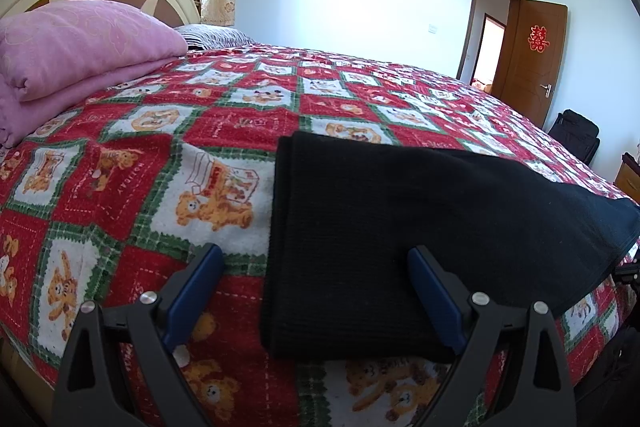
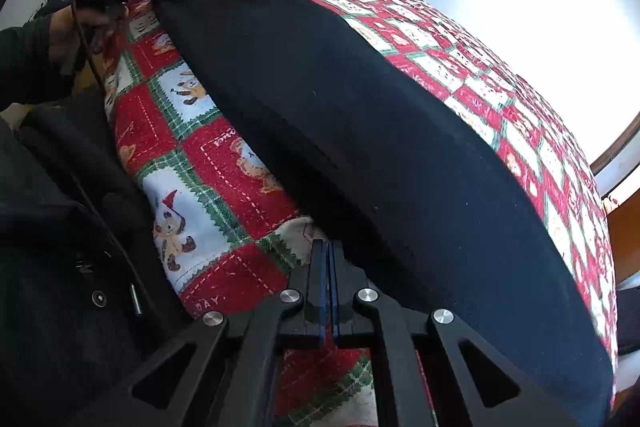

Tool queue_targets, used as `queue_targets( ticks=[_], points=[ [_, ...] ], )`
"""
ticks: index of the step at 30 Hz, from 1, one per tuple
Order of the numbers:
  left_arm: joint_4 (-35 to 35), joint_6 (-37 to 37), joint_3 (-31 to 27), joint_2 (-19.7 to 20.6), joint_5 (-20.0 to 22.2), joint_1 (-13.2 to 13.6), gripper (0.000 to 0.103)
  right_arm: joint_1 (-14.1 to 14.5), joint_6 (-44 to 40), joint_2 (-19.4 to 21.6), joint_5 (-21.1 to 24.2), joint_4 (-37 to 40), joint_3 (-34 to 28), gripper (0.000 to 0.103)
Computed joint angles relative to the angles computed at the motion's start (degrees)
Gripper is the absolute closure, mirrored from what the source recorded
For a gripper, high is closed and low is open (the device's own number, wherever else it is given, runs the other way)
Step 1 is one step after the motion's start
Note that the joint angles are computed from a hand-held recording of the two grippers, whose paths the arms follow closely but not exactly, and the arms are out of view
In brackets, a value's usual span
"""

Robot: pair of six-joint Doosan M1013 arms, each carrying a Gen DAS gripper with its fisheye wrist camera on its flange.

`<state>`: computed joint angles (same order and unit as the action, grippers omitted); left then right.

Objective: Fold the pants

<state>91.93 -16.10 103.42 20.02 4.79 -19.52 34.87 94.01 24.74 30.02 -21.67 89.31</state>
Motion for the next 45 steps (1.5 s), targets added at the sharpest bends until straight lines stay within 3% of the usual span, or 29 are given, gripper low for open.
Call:
queue_targets(
  ticks=[4,11,15,17,19,21,22,24,30,32,34,35,42,45],
  points=[
    [3.1,-3.2,0.1,0.1,0.6,-0.2,0.006,0.4,5.3,-1.4,-4.8,-6.5,1.3,0.101],
    [1.7,-1.9,0.0,0.1,0.2,-0.1,0.006,0.7,3.4,1.2,-0.5,-6.8,-1.9,0.099],
    [3.5,-3.7,0.1,0.1,0.2,-0.1,0.006,0.9,4.2,1.2,-0.5,-8.0,-1.7,0.098],
    [3.4,-3.7,0.1,0.1,0.2,-0.1,0.006,1.0,5.4,1.0,-0.6,-9.2,-1.5,0.093],
    [3.4,-3.7,0.1,0.1,0.2,-0.1,0.006,0.9,6.1,0.9,-0.9,-9.7,-1.3,0.078],
    [4.4,-4.7,0.1,0.1,0.3,-0.2,0.006,0.6,4.3,0.4,-2.3,-7.2,-0.9,0.069],
    [4.4,-4.7,0.1,0.1,0.2,-0.1,0.006,0.5,4.0,0.3,-2.8,-6.5,-0.8,0.069],
    [4.9,-5.2,0.1,0.1,0.2,-0.1,0.006,0.2,1.8,0.6,-2.2,-3.4,-1.3,0.069],
    [4.8,-5.1,0.2,0.0,0.3,-0.2,0.006,0.1,1.6,1.4,-2.7,-3.5,-1.6,0.069],
    [4.8,-5.0,0.1,0.1,0.2,-0.1,0.006,-0.1,0.2,1.4,-2.8,-1.4,-1.8,0.074],
    [2.4,-2.4,0.1,0.0,0.1,-0.1,0.006,-0.3,-0.9,1.3,-3.1,0.3,-1.9,0.096],
    [-0.1,0.2,0.0,0.0,-0.1,0.0,0.006,-0.2,-0.6,1.2,-3.3,-0.1,-2.0,0.098],
    [-11.6,11.3,-0.7,0.1,-0.7,0.6,0.005,0.9,-2.1,1.5,-1.6,-1.1,-2.0,0.101],
    [-17.1,16.6,-0.8,0.1,-1.0,0.8,0.005,1.5,1.9,1.5,-2.0,-6.0,-1.4,0.101]
  ],
)
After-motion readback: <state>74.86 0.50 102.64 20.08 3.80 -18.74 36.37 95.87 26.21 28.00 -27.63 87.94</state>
